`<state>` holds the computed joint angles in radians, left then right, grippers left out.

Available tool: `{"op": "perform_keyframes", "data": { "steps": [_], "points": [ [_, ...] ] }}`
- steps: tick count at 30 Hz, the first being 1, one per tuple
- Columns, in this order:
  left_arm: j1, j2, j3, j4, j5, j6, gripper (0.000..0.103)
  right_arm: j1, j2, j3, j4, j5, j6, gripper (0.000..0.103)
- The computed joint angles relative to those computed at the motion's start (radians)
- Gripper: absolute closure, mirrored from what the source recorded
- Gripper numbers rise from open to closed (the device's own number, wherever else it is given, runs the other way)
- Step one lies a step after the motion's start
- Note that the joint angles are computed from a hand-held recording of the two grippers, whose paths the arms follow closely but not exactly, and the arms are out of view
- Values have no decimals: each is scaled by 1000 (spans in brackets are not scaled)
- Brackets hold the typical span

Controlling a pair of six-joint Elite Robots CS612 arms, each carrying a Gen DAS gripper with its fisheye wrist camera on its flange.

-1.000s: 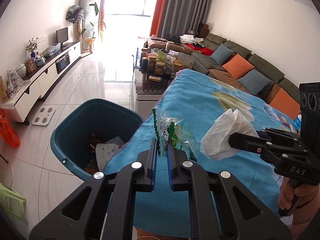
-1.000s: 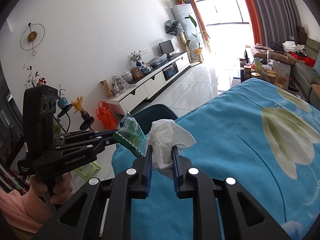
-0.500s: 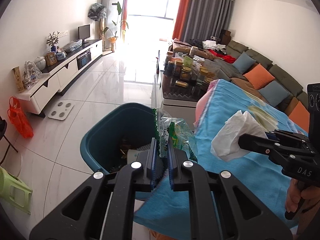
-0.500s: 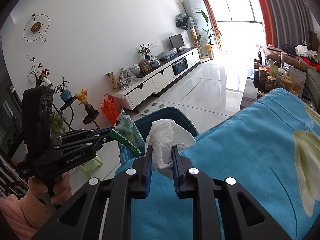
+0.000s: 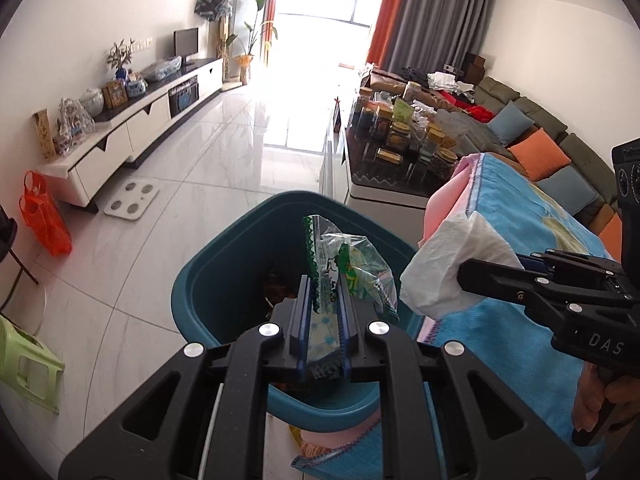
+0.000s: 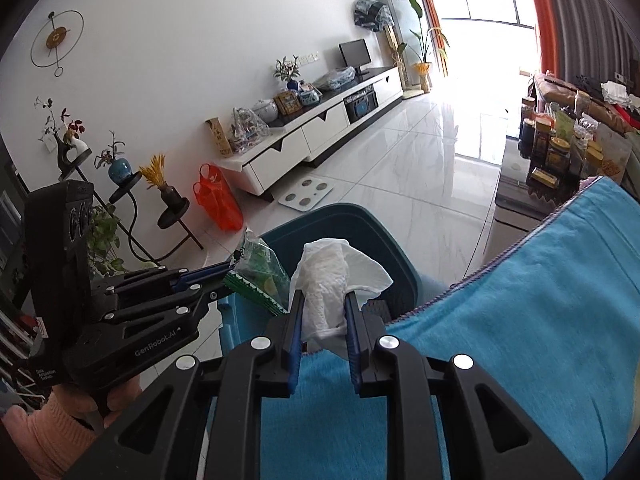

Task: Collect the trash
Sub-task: 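Open the left tool over the bin while the right tool releases the tissue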

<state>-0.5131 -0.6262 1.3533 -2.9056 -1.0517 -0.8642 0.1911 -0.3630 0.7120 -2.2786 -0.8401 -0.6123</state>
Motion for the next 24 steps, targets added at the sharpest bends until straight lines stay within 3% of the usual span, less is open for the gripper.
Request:
{"op": "perform_keyframes", "data": {
  "steps": [6, 13, 17, 20, 24],
  "points": [
    [12, 19, -19, 28, -21, -9, 90, 21, 34, -66, 76, -56, -1, 84],
    [25, 35, -30, 61, -54, -46, 84, 35, 56, -114, 116, -102, 29, 70],
    [28, 35, -23, 69, -57, -68, 70, 35, 66, -131, 129, -104, 52, 64],
    [27, 29, -12, 64, -49, -79, 65, 28, 63, -123, 120, -87, 57, 63],
    [15, 13, 9, 52, -6, -77, 54, 14, 36, -64, 69, -51, 71, 63]
  ]
}}
